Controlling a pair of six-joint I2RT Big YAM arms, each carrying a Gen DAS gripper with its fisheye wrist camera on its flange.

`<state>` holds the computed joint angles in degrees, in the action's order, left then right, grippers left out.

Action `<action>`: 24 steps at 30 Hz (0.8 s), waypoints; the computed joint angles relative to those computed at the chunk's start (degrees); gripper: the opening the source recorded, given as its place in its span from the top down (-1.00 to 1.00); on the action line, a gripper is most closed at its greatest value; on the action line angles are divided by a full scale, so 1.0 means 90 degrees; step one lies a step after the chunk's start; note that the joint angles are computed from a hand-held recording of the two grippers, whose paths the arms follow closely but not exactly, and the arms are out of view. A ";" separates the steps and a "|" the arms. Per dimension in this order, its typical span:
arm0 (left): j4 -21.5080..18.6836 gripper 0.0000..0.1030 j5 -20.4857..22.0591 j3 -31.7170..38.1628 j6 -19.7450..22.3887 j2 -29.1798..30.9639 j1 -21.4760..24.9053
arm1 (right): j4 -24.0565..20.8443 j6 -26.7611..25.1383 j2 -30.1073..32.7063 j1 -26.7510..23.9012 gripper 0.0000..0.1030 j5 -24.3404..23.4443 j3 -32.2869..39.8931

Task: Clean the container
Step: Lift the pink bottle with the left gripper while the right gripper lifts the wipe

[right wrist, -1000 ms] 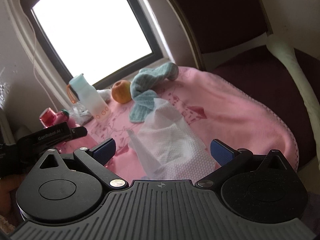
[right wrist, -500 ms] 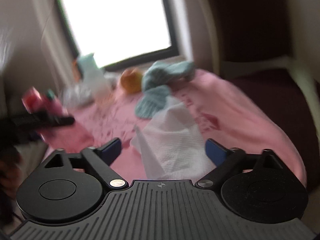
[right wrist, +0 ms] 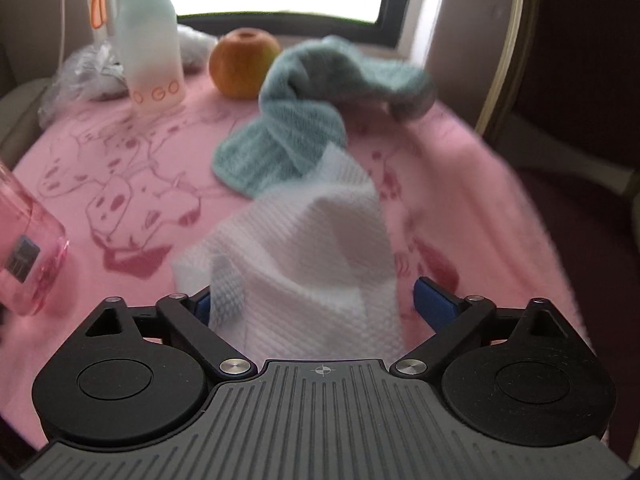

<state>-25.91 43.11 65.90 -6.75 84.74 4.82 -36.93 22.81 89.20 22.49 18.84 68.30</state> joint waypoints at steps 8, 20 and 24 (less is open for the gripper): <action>0.0146 -0.45 0.0066 -0.0122 -0.0100 -0.0048 0.0080 | 0.0050 -0.0339 -0.0277 0.0291 0.90 -0.0080 -0.0165; 0.0646 -0.42 0.0419 -0.0547 0.0417 -0.0267 0.0245 | 0.3146 0.2403 -0.1130 0.0404 0.92 -0.2347 -0.0969; 0.0773 -0.42 0.0348 -0.0840 0.1485 -0.0574 0.0124 | 0.3575 0.2420 -0.0780 0.0495 0.91 -0.3205 -0.0441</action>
